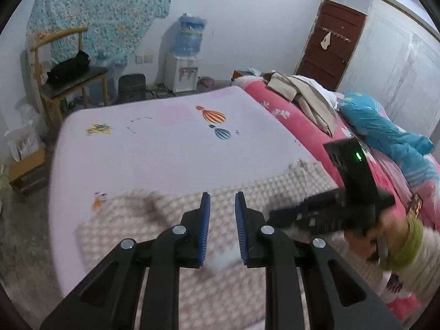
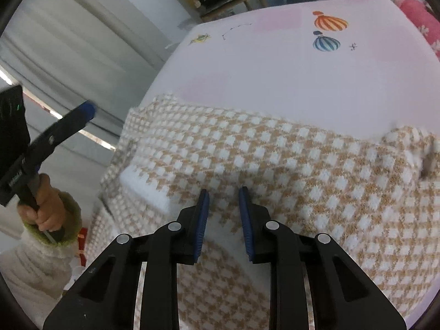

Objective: Fold large clothes
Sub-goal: 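Carry the collar over the coat and lay it down with both grippers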

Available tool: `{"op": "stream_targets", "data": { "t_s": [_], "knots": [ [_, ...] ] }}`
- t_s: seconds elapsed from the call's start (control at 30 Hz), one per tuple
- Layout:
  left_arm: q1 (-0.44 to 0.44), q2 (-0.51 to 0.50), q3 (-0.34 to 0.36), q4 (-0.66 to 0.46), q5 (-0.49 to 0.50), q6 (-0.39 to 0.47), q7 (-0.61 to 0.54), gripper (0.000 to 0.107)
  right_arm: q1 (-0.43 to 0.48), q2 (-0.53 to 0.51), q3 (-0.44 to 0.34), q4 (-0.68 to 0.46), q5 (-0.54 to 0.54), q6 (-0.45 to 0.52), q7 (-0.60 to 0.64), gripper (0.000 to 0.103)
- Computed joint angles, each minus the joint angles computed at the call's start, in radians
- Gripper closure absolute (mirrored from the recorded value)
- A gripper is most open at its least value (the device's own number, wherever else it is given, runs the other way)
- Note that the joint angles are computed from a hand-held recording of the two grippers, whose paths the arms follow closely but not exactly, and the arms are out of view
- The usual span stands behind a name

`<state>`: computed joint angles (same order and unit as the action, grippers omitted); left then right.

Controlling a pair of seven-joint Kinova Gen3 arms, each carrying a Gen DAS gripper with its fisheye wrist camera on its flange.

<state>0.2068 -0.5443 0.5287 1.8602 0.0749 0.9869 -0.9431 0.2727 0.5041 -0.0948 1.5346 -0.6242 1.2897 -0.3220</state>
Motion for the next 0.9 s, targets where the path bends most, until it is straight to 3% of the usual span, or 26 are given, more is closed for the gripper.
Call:
{"op": "stream_targets", "data": {
  "t_s": [0.07, 0.2, 0.27, 0.37, 0.5, 0.63, 0.7, 0.77, 0.83, 0.9],
  "knots": [
    [-0.034, 0.093, 0.045, -0.007, 0.004, -0.008, 0.004, 0.089, -0.002, -0.032, -0.009, 0.033, -0.003, -0.043, 0.004, 0.080],
    [-0.059, 0.219, 0.127, 0.021, -0.103, -0.006, 0.102, 0.089, 0.044, -0.096, -0.032, 0.096, -0.115, -0.153, 0.082, 0.077],
    [-0.016, 0.204, 0.075, 0.076, -0.094, -0.065, 0.093, 0.086, 0.018, -0.109, 0.006, 0.104, -0.134, -0.235, 0.082, 0.077],
    [0.048, 0.177, -0.014, 0.113, -0.077, -0.084, 0.086, 0.086, -0.028, -0.066, 0.034, 0.099, -0.068, -0.329, 0.060, 0.077],
    [0.088, 0.124, -0.060, 0.111, -0.087, -0.052, 0.097, 0.086, -0.015, -0.088, 0.033, 0.115, -0.062, -0.332, 0.037, 0.076],
    [0.158, 0.096, -0.121, 0.104, -0.031, -0.104, -0.003, 0.086, 0.074, -0.147, -0.059, 0.175, -0.104, -0.298, 0.166, 0.068],
    [0.164, 0.127, -0.084, 0.085, -0.023, -0.089, -0.035, 0.086, 0.045, -0.186, -0.055, 0.249, -0.087, -0.365, 0.238, 0.063],
    [0.155, 0.181, -0.010, 0.060, -0.058, -0.025, -0.009, 0.085, -0.021, -0.213, -0.003, 0.324, -0.051, -0.446, 0.306, 0.063],
    [0.164, 0.205, 0.064, 0.066, -0.132, 0.018, 0.045, 0.084, -0.012, -0.242, 0.012, 0.378, -0.070, -0.505, 0.380, 0.063],
    [0.193, 0.180, 0.064, 0.074, -0.155, 0.040, 0.092, 0.084, 0.024, -0.254, 0.022, 0.392, -0.083, -0.499, 0.398, 0.063]
  ]
}}
